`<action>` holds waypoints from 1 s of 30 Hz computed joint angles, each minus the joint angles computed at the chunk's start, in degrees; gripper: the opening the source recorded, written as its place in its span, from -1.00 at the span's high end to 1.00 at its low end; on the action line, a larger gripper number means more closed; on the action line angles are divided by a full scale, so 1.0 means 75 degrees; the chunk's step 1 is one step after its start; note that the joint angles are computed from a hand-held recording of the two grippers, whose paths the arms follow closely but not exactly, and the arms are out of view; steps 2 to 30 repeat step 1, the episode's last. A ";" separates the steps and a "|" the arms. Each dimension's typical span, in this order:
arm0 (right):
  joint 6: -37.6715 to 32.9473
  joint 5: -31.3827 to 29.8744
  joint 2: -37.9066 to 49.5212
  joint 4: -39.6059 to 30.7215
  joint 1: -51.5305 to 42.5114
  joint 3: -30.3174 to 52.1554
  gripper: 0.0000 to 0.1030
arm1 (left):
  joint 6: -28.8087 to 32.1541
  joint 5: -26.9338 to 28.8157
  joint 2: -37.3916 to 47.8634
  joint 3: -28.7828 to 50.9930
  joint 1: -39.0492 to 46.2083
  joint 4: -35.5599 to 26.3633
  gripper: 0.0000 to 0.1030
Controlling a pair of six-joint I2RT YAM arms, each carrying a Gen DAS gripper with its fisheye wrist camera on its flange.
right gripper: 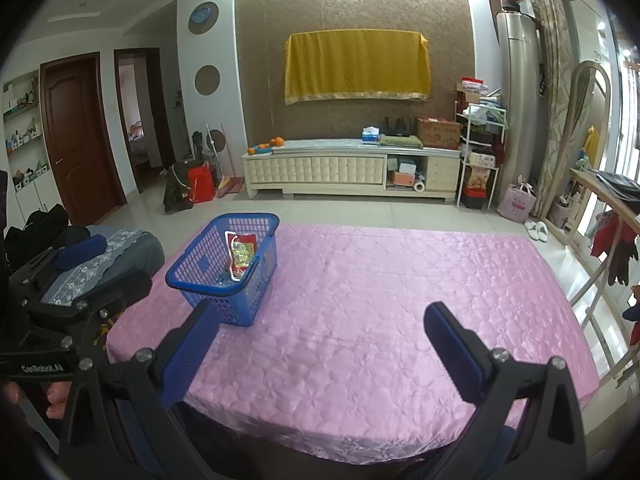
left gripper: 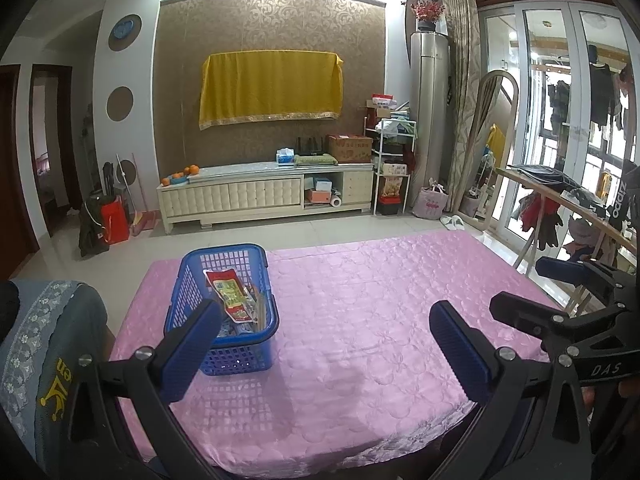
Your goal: Organize snacks
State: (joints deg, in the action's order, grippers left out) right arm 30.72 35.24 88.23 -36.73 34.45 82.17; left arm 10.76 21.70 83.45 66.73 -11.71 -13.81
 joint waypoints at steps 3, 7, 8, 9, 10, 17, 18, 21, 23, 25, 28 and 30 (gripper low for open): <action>0.0000 0.0000 0.0000 0.0000 0.0000 0.0000 -1.00 | 0.0008 0.0017 -0.0012 -0.0002 0.0008 -0.0020 -1.00; 0.0000 0.0000 0.0000 0.0000 0.0000 0.0000 -1.00 | 0.0008 0.0017 -0.0012 -0.0002 0.0008 -0.0020 -1.00; 0.0000 0.0000 0.0000 0.0000 0.0000 0.0000 -1.00 | 0.0008 0.0017 -0.0012 -0.0002 0.0008 -0.0020 -1.00; 0.0000 0.0000 0.0000 0.0000 0.0000 0.0000 -1.00 | 0.0008 0.0017 -0.0012 -0.0002 0.0008 -0.0020 -1.00; 0.0000 0.0000 0.0000 0.0000 0.0000 0.0000 -1.00 | 0.0008 0.0017 -0.0012 -0.0002 0.0008 -0.0020 -1.00; 0.0000 0.0000 0.0000 0.0000 0.0000 0.0000 -1.00 | 0.0008 0.0017 -0.0012 -0.0002 0.0008 -0.0020 -1.00; 0.0000 0.0000 0.0000 0.0000 0.0000 0.0000 -1.00 | 0.0008 0.0017 -0.0012 -0.0002 0.0008 -0.0020 -1.00; 0.0000 0.0000 0.0000 0.0000 0.0000 0.0000 -1.00 | 0.0008 0.0017 -0.0012 -0.0002 0.0008 -0.0020 -1.00; 0.0000 0.0000 0.0000 0.0000 0.0000 0.0000 -1.00 | 0.0008 0.0017 -0.0012 -0.0002 0.0008 -0.0020 -1.00; 0.0000 0.0000 0.0000 0.0000 0.0000 0.0000 -1.00 | 0.0008 0.0017 -0.0012 -0.0002 0.0008 -0.0020 -1.00; 0.0000 0.0000 0.0000 0.0000 0.0000 0.0000 -1.00 | 0.0008 0.0017 -0.0012 -0.0002 0.0008 -0.0020 -1.00; 0.0000 0.0000 0.0000 0.0000 0.0000 0.0000 -1.00 | 0.0008 0.0017 -0.0012 -0.0002 0.0008 -0.0020 -1.00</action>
